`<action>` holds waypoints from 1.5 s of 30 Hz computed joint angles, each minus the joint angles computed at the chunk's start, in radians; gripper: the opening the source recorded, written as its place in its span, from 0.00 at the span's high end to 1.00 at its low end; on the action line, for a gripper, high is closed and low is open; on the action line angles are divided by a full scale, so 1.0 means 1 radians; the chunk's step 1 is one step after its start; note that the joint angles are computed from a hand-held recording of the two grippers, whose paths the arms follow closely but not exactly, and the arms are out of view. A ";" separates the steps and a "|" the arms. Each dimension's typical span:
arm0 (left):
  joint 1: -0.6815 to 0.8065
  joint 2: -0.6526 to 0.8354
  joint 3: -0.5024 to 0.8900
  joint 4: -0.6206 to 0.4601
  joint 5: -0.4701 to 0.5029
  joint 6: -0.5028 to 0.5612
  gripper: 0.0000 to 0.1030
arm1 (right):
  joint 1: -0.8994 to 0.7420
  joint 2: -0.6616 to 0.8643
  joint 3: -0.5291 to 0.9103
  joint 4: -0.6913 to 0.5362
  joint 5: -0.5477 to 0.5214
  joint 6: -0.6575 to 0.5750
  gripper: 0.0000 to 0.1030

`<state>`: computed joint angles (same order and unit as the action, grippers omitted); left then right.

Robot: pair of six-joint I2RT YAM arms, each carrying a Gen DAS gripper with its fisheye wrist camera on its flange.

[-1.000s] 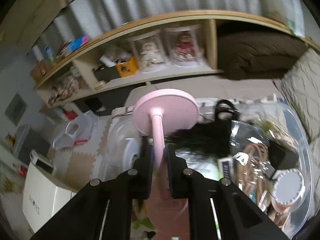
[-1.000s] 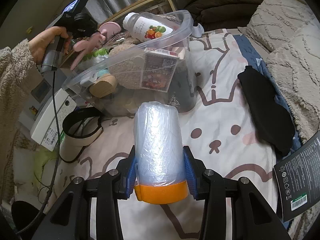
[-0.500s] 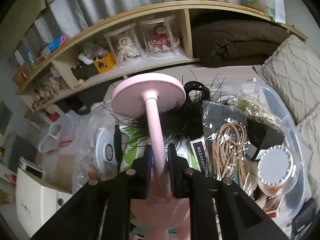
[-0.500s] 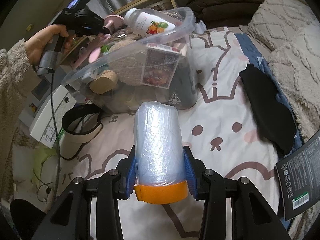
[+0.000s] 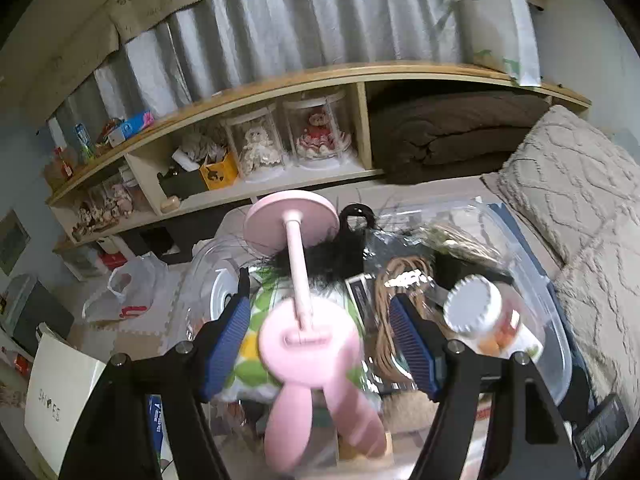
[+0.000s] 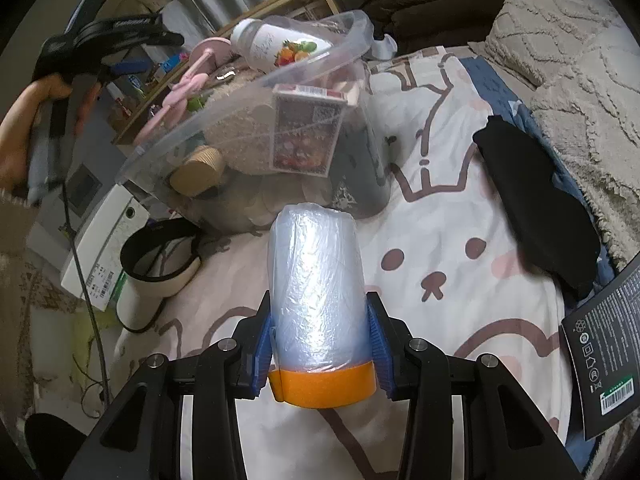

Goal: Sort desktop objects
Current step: 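Lower the pink stand into the bin and open the left tool, then lower the film roll into the bin and open the right tool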

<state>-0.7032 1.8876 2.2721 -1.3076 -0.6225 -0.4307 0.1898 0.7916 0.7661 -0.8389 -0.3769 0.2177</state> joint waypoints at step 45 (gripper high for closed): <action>-0.084 -0.746 -0.957 0.316 0.116 -0.143 0.30 | 0.349 1.152 1.503 -0.344 0.351 0.075 0.58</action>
